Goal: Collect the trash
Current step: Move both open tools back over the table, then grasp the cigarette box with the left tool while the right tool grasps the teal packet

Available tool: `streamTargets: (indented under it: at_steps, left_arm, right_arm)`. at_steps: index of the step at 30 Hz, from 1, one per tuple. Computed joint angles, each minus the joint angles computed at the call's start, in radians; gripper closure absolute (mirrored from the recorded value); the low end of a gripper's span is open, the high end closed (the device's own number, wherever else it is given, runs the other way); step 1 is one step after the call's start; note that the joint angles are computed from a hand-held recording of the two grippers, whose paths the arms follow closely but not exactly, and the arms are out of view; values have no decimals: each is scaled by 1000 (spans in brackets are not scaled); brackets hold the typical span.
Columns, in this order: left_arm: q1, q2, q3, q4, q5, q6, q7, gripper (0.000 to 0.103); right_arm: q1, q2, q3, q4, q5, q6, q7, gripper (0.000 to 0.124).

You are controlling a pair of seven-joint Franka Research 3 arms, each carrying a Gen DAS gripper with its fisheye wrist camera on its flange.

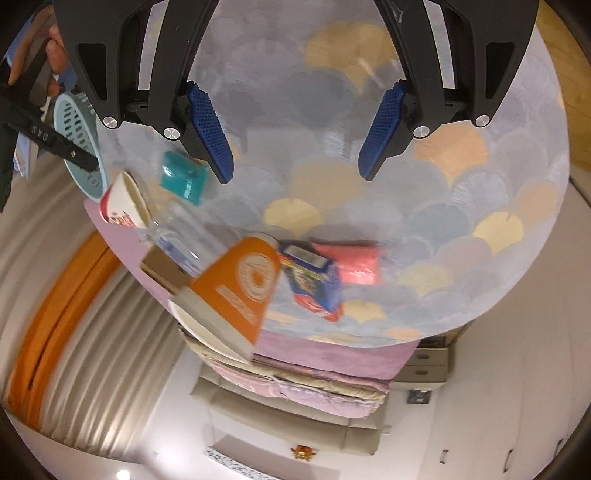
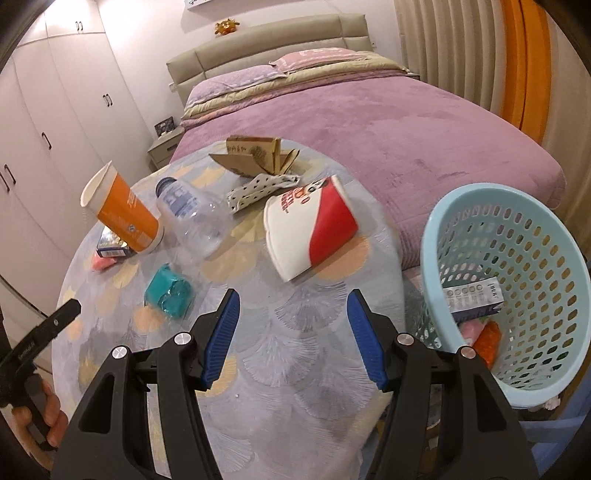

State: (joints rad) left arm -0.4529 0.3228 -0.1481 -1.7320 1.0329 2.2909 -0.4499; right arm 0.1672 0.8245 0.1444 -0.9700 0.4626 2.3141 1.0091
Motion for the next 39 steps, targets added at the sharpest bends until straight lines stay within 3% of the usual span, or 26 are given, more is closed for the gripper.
streamTargets:
  at_steps: [8,11,13,15,22,31,33,39]
  left_arm:
    - [66,-31,11,-12,-54,10,100,34]
    - [122,-24,24,-2,-96,102,153,34]
    - [141,4,29,42,-147,90,219,35]
    - [185,41,26,77,-237,145,319,36]
    - [213,122,49,132,-393,253,456,40]
    - [187,144,90,136,-439,321,491,67]
    - [179,134,99,119,-423,354,476,84]
    - [141,72,124,55,-335,381,379,87]
  right_arm:
    - [11,24,-4,37,-16,-12,13,67]
    - [17,27,-8,40,-27,-7,16,67]
    - [20,38,-10,59,-34,-17,24,67]
    - [22,46,-12,72,-41,-19,29,67]
    - [32,79,-15,128,-64,-41,41,67]
    - [50,85,-6,142,-76,-48,22,67]
    - [53,75,-1,127,-72,-43,5,67]
    - [68,62,21,111,-57,-60,-67,67]
